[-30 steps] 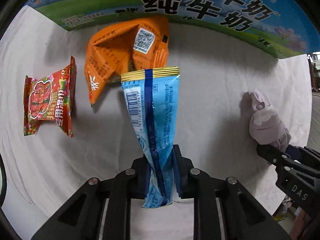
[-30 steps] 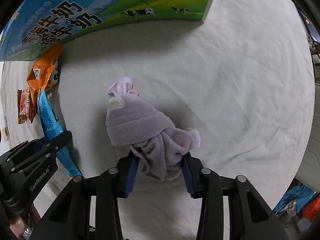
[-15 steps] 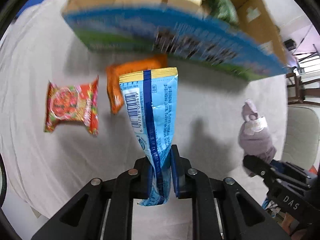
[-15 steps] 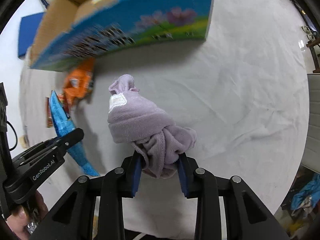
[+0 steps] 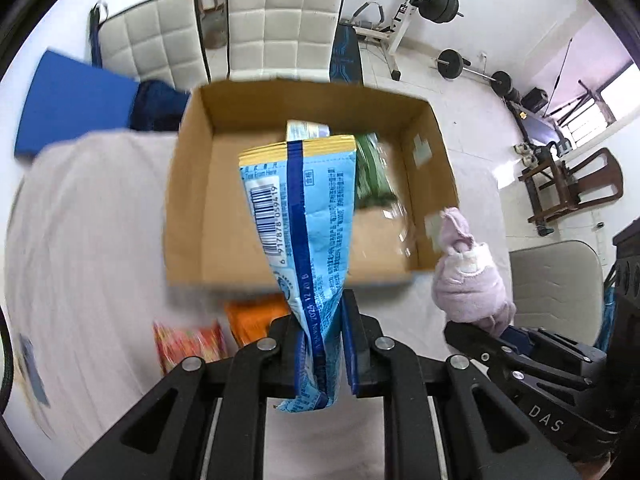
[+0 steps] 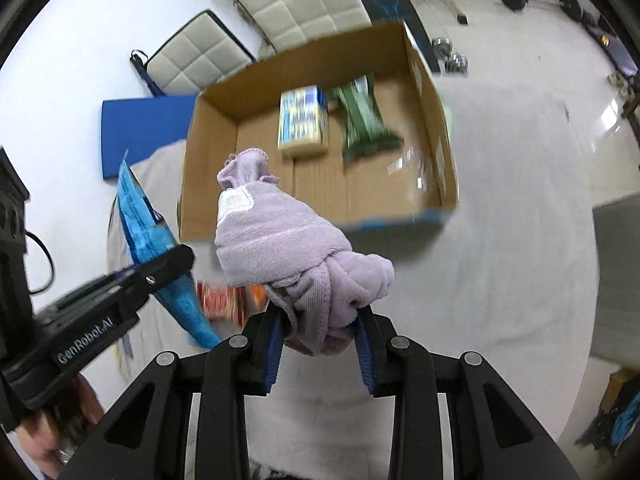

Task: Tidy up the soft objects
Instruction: 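Carry the blue snack and lilac cloth into the box and release both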

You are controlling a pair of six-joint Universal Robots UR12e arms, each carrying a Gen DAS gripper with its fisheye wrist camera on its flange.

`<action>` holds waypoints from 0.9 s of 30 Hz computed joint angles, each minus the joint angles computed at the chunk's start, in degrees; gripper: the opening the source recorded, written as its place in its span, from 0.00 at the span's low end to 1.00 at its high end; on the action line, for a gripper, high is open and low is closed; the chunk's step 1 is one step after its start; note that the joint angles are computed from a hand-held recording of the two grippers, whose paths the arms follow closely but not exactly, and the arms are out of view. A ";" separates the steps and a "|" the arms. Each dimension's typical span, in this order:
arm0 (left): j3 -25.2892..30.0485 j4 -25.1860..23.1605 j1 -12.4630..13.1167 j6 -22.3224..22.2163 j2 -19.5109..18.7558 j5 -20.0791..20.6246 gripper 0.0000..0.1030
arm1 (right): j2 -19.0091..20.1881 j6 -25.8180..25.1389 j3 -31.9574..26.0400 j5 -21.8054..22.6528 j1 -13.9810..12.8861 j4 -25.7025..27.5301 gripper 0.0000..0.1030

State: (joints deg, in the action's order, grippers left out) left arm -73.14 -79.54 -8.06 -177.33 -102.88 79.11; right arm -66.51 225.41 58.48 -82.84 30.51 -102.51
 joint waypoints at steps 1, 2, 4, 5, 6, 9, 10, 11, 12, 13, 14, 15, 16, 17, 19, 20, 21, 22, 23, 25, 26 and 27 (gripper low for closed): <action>1.32 -0.21 -0.35 -0.24 -0.96 0.69 0.13 | 0.80 0.17 -1.15 -0.34 -0.24 0.76 0.33; 2.89 -0.64 -0.47 -0.30 -2.24 1.25 0.13 | 1.63 0.68 -2.24 -0.79 -0.38 1.33 0.33; 5.75 -1.68 -0.04 -0.60 -4.73 1.85 0.13 | 4.31 2.69 -5.86 -2.73 -0.04 3.53 0.33; 7.31 -2.56 0.13 -0.60 -5.96 2.11 0.13 | 5.41 4.34 -6.98 -3.17 0.08 4.08 0.33; 8.85 -3.37 0.31 -0.84 -7.31 2.46 0.13 | 7.01 5.99 -8.23 -2.85 0.00 4.29 0.33; 13.13 -5.94 0.87 -1.30 -10.89 2.42 0.13 | 8.84 9.54 -9.30 -2.73 -0.65 5.72 0.33; 14.54 -6.95 0.96 -1.32 -12.04 2.45 0.13 | 10.11 10.10 -10.14 -2.65 -0.84 6.09 0.33; 16.65 -9.97 1.24 -0.46 -13.38 0.92 0.13 | 10.69 10.96 -10.27 -2.40 -1.01 6.37 0.33; 17.73 -10.60 1.20 -0.52 -14.40 1.32 0.13 | 11.45 11.39 -10.60 -2.04 -1.13 6.46 0.33; 18.84 -11.34 1.16 -0.25 -15.40 1.52 0.13 | 11.81 11.76 -10.76 -1.81 -1.22 7.10 0.33; 19.65 -11.97 1.14 0.00 -16.22 1.34 0.13 | 12.21 11.92 -11.02 -1.94 -1.23 7.63 0.33; 20.29 -12.52 1.17 0.00 -16.98 1.27 0.13 | 12.87 11.89 -11.53 -2.07 -1.25 7.95 0.33; 21.14 -13.28 1.14 0.12 -17.83 1.27 0.13 | 13.47 11.84 -12.26 -2.31 -1.23 9.00 0.33; 21.86 -13.78 1.12 0.19 -18.54 1.07 0.13 | 13.68 11.92 -12.43 -2.38 -1.22 9.38 0.33; 23.38 -15.06 1.00 0.11 -20.03 1.12 0.13 | 14.29 12.06 -13.02 -2.34 -1.25 10.28 0.33; 23.67 -15.15 0.93 0.40 -20.58 1.27 0.13 | 15.10 11.90 -13.78 -2.40 -1.29 10.72 0.33; 24.04 -15.41 0.85 0.64 -21.09 1.30 0.14 | 15.47 11.84 -14.17 -2.28 -1.30 11.31 0.33; 24.47 -15.81 0.74 0.60 -21.62 1.68 0.15 | 15.79 11.74 -14.45 -2.04 -1.32 11.85 0.33; 24.84 -16.23 0.61 0.69 -22.09 2.08 0.15 | 16.05 11.39 -14.80 -1.64 -1.34 12.63 0.33; 26.00 -17.84 0.35 1.01 -23.27 3.01 0.17 | 16.27 11.27 -14.83 -1.25 -1.35 13.12 0.34; 26.59 -18.70 0.23 0.97 -23.70 3.48 0.17 | 16.55 10.71 -15.18 -0.93 -1.35 13.90 0.34; 27.18 -19.87 0.19 0.43 -24.19 3.67 0.20 | 16.95 10.10 -15.58 -0.57 -1.38 14.58 0.37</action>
